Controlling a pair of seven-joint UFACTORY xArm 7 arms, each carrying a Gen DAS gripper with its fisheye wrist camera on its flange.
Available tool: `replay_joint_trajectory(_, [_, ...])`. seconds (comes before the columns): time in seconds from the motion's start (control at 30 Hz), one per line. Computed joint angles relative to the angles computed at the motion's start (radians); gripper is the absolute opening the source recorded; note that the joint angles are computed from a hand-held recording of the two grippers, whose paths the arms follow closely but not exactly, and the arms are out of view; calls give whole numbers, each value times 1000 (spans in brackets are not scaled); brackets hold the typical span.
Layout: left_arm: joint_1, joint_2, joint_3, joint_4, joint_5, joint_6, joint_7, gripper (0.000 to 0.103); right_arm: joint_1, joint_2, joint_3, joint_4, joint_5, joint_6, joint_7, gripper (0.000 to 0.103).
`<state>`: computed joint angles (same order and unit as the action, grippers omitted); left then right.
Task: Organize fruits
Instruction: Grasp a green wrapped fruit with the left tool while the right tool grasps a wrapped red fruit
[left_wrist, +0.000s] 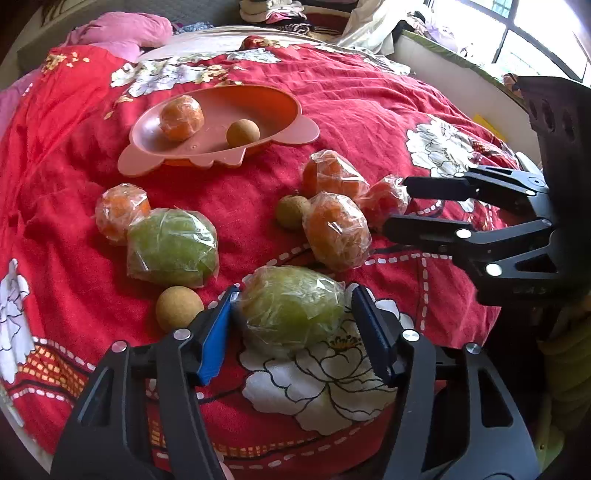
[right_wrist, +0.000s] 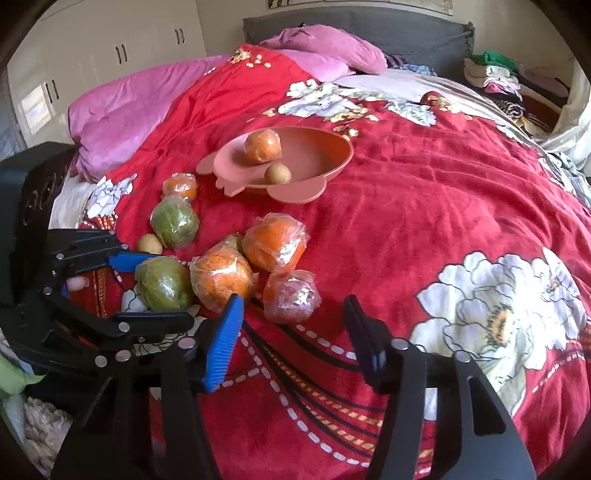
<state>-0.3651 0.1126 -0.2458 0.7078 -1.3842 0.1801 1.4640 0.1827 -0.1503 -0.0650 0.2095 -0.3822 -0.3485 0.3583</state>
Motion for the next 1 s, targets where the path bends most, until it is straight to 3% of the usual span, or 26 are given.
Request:
replay_joint_trajectory(0.03, [1, 1, 0, 1, 0, 2, 0, 53, 14, 14, -21, 11, -37, -2, 17, 47])
replay_joint_trajectory(0.13, [2, 4, 0, 5, -2, 4, 3, 53, 1, 42, 4, 30, -30, -7, 9, 42])
replay_joint_trajectory(0.4, [2, 7, -2, 8, -3, 4, 7, 52, -46, 97, 79, 41, 75, -50, -63, 32])
replay_joint_trajectory(0.8, [5, 25, -7, 25, -27, -13, 30, 45, -82, 80, 73, 17, 49, -101, -25, 31])
replay_joint_trajectory(1.0, [15, -24, 10, 4, -17, 52, 12, 45, -85, 56, 69, -1, 76, -114, -32, 31])
